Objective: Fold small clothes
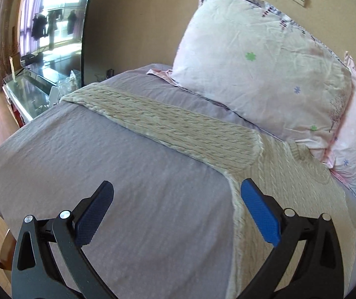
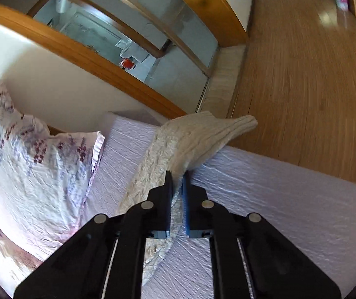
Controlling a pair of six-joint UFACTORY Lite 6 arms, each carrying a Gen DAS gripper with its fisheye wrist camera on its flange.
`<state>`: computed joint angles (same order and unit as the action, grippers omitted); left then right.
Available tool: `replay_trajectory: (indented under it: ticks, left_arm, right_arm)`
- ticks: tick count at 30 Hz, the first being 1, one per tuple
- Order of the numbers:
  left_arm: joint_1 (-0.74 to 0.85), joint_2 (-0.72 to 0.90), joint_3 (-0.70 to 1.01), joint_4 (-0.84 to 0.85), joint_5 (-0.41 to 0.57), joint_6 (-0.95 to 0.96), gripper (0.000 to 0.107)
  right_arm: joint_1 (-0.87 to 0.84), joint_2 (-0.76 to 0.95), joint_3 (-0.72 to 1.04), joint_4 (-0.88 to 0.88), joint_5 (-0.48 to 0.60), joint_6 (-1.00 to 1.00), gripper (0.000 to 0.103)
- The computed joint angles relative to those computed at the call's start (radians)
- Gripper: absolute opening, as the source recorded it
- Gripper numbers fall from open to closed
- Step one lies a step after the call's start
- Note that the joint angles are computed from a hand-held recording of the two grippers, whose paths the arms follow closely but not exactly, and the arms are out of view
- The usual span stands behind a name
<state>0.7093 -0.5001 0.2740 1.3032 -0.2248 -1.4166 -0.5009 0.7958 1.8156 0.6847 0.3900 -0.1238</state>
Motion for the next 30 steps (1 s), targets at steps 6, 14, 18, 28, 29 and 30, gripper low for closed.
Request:
replay_trajectory:
  ticks: [6,14,18,28,29,30]
  left_arm:
    - [0.240,0.331,0.230,0.039,-0.151,0.016,0.102]
    - [0.301,0.724,0.585,0.131,-0.221,-0.224,0.100]
    - [0.329,0.884,0.730,0.229,-0.295,-0.365,0.083]
    - [0.383,1.121,1.059,0.435,-0.321,-0.663,0.023]
    - [0.379,1.112,1.060,0.437,-0.319,-0.656,0.014]
    - [0.369,1.084,1.042,0.419,-0.316,-0.625,0.011]
  right_arm:
    - [0.392,-0.441,-0.351,0.426,-0.109,-0.613,0.007]
    - [1.065,-0.114,0.027,-0.098,0.032,-0.157,0.025]
    - [1.127,-0.185,-0.097,-0.061,-0.031,-0.141,0.063]
    - [0.932,-0.682,-0.672,0.104,-0.125,-0.255,0.085]
    - [0.917,-0.717,-0.709,0.108,-0.124,-0.254,0.085]
    - [0.898,-0.748,-0.736,0.108,-0.117,-0.253,0.085]
